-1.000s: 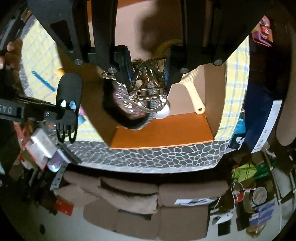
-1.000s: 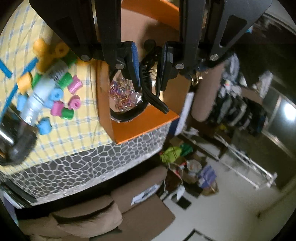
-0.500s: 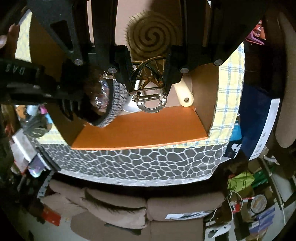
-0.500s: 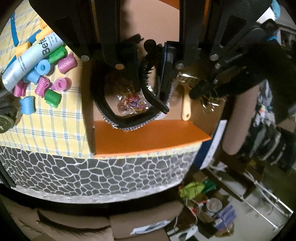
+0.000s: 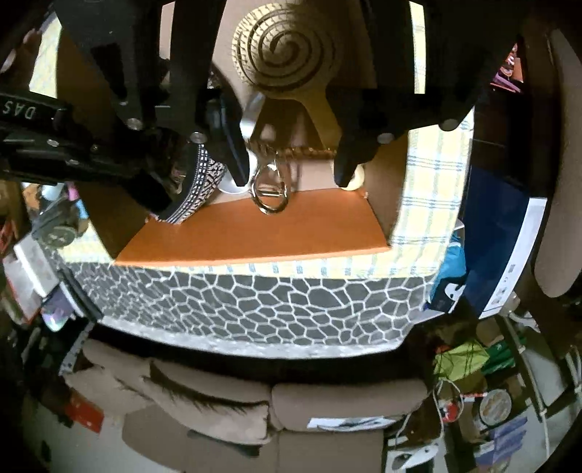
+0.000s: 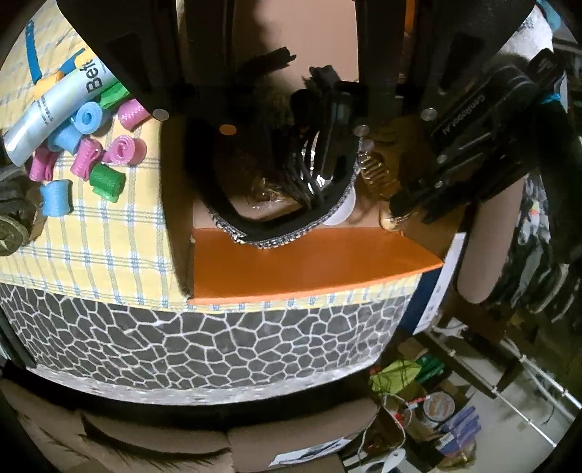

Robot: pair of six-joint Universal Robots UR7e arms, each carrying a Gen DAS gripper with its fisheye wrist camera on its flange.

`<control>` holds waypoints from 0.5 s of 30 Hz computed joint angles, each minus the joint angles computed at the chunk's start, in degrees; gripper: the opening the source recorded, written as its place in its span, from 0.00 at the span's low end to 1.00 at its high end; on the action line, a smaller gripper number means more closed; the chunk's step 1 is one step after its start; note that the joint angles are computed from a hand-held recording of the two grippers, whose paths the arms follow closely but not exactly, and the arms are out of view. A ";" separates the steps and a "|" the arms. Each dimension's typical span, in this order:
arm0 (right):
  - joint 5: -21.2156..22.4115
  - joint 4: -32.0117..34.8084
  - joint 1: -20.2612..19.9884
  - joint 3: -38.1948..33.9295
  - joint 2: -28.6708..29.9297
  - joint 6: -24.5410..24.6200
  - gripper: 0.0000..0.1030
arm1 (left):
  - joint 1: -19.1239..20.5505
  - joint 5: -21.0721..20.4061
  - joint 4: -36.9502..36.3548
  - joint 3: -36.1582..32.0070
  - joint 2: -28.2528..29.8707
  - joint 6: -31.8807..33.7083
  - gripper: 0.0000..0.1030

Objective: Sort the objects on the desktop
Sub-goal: 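Open the left gripper to drop the claw clip into the box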

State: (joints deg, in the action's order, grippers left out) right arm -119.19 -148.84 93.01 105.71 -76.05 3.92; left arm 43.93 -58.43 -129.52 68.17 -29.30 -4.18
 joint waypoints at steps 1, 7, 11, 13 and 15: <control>-0.21 -0.19 0.25 0.24 -0.44 -0.11 0.42 | -0.09 -0.15 -0.35 0.45 -0.54 -0.06 0.51; -1.58 -0.89 1.53 2.48 -3.68 0.20 0.48 | -1.42 -0.53 -2.00 4.98 -4.80 0.18 0.61; -3.23 0.06 2.59 4.21 -5.51 0.93 0.52 | -2.62 -1.51 -2.87 8.79 -8.11 -0.44 0.70; -3.74 0.72 3.31 5.21 -6.75 1.54 0.53 | -3.39 -1.78 -3.33 10.97 -9.82 -0.61 0.77; -4.44 0.91 4.08 6.16 -7.75 1.92 0.56 | -4.13 -1.76 -4.02 12.96 -11.15 -0.89 0.83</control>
